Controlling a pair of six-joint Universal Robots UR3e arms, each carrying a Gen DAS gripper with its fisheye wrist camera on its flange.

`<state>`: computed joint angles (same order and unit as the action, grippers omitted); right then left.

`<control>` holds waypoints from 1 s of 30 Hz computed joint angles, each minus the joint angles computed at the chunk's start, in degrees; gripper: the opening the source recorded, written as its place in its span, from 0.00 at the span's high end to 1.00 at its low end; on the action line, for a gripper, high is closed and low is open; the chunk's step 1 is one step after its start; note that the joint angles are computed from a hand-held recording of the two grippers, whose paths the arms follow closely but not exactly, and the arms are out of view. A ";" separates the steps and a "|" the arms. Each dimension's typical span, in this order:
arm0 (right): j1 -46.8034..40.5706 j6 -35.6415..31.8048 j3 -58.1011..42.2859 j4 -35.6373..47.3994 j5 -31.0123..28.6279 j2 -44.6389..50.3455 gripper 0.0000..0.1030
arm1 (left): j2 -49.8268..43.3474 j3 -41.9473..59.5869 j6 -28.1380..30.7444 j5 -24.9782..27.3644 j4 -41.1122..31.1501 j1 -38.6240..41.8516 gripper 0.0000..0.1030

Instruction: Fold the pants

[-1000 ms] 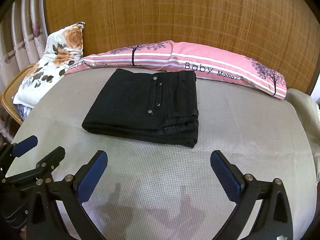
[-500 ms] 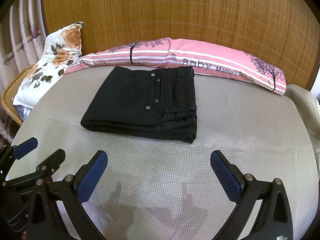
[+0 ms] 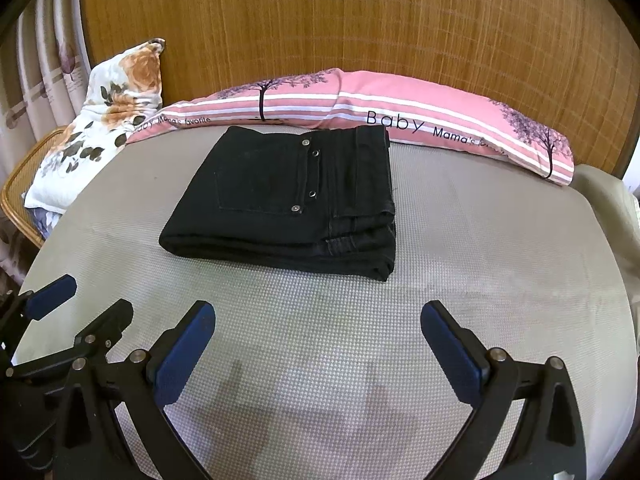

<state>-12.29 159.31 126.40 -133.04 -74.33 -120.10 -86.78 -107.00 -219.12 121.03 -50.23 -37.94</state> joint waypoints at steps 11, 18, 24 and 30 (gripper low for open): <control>-0.02 -0.21 -0.14 0.34 0.02 0.46 0.01 | -0.01 -0.80 0.66 -0.56 0.74 0.69 0.33; 0.09 -0.48 -0.26 0.34 -0.14 0.99 0.01 | -0.05 -1.01 0.97 -0.62 1.03 0.88 0.33; 0.23 -0.28 -0.28 0.24 -0.30 1.26 0.01 | -0.08 -1.02 1.01 -0.80 1.02 0.87 0.34; 0.10 -0.49 -0.21 0.16 -0.38 1.50 0.01 | -0.08 -1.14 1.87 -1.19 1.27 1.46 0.33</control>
<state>-12.19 158.82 126.20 -132.88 -74.72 -118.60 -86.86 -108.13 -217.26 119.84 -48.95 -36.48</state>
